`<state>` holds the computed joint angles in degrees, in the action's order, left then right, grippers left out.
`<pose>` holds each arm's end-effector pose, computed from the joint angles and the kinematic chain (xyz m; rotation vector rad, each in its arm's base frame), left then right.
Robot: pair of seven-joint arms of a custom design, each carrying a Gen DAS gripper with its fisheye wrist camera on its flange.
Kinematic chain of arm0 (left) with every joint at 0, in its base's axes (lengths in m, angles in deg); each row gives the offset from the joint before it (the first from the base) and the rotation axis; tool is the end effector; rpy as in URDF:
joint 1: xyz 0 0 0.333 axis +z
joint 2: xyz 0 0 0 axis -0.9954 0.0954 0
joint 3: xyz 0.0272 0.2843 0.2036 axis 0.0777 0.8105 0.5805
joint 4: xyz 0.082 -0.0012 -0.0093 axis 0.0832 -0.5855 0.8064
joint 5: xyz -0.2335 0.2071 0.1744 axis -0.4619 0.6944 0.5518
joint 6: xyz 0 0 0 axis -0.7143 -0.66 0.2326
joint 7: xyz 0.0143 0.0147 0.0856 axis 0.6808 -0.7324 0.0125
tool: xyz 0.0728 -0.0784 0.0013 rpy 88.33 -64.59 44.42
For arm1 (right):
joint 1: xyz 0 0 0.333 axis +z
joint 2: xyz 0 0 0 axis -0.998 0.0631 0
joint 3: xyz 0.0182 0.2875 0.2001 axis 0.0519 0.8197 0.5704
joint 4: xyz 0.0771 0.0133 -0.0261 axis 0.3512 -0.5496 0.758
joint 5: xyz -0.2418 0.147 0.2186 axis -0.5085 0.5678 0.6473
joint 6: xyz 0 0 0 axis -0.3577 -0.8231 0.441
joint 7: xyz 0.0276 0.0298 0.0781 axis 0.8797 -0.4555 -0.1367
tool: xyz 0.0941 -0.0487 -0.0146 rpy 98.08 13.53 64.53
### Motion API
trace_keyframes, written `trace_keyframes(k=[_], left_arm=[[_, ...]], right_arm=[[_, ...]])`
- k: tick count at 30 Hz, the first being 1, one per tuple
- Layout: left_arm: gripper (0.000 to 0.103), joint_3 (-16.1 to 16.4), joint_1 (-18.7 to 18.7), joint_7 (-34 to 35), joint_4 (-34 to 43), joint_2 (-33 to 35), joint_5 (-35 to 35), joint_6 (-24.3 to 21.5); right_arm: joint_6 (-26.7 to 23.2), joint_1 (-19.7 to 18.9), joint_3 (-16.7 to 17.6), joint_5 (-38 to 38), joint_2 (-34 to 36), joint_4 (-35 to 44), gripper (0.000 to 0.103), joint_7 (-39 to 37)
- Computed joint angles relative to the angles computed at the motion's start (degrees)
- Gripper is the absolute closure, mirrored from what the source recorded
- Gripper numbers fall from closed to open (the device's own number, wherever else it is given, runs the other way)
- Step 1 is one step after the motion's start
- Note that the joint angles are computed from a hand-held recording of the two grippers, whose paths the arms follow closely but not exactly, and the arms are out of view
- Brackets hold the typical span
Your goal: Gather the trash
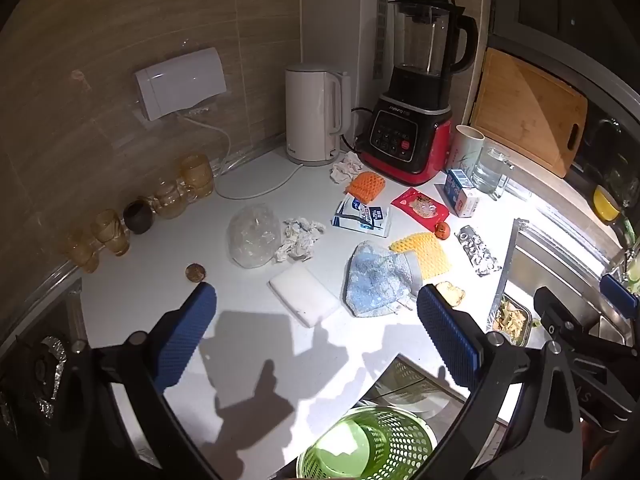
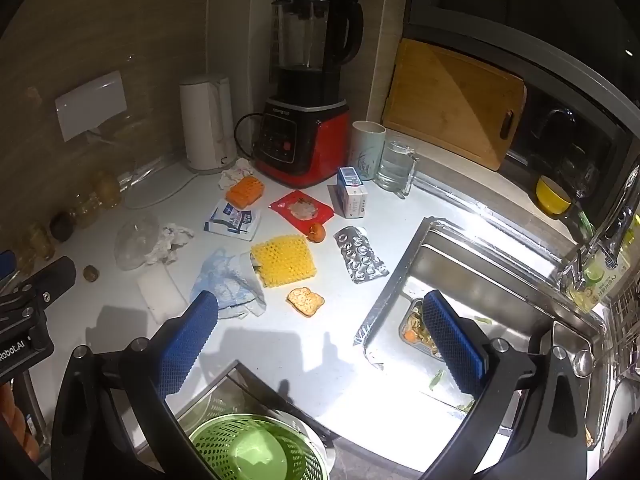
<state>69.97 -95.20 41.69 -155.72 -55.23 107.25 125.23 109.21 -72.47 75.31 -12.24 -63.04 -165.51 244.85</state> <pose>0.4856 -0.2421 0.5203 -1.7039 1.8037 -0.7476 0.4534 0.1988 0.5125 -1.6251 1.9362 -0.9858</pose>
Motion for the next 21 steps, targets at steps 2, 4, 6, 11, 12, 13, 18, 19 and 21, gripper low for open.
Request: trace_keyframes(k=[2,4,6,11,12,13,18,19,21], left_arm=[[0.007,0.0,0.0,0.0,0.1,0.0,-0.1,-0.2],[0.007,0.0,0.0,-0.2,0.0,0.0,-0.1,-0.2],[0.007,-0.1,-0.1,-0.6,0.0,-0.1,0.2,-0.4],[0.007,-0.1,0.2,-1.0,-1.2,-0.9,0.4,-0.2],[0.007,0.0,0.5,-1.1,-1.2,-0.8,0.5,0.1],[0.007,0.0,0.6,-1.3,-1.4,-0.9,0.7,0.2],[0.007,-0.3,0.4,-1.3,-0.7,-0.6,0.0,-0.7],[0.007,-0.2,0.4,-1.2,-0.7,-0.6,-0.1,-0.7],[0.007,-0.2,0.4,-1.0,-0.7,-0.6,-0.2,-0.7]], right_arm=[[-0.1,0.0,0.1,-0.5,-0.1,0.0,0.002,0.5],[-0.1,0.1,0.0,-0.3,-0.1,0.0,0.002,0.4],[-0.1,0.1,0.1,0.0,-0.1,0.1,0.002,0.4],[0.5,-0.1,-0.1,0.2,-0.4,-0.2,0.002,0.2],[0.4,-0.1,0.1,0.0,-0.2,-0.2,0.002,0.5],[0.4,-0.1,0.1,-0.1,-0.2,-0.2,0.002,0.6],[0.4,0.0,0.1,0.2,-0.3,-0.1,0.002,0.3],[0.4,0.0,0.2,0.3,-0.3,-0.1,0.002,0.2],[0.3,0.1,0.3,0.5,-0.2,0.1,0.002,0.2]])
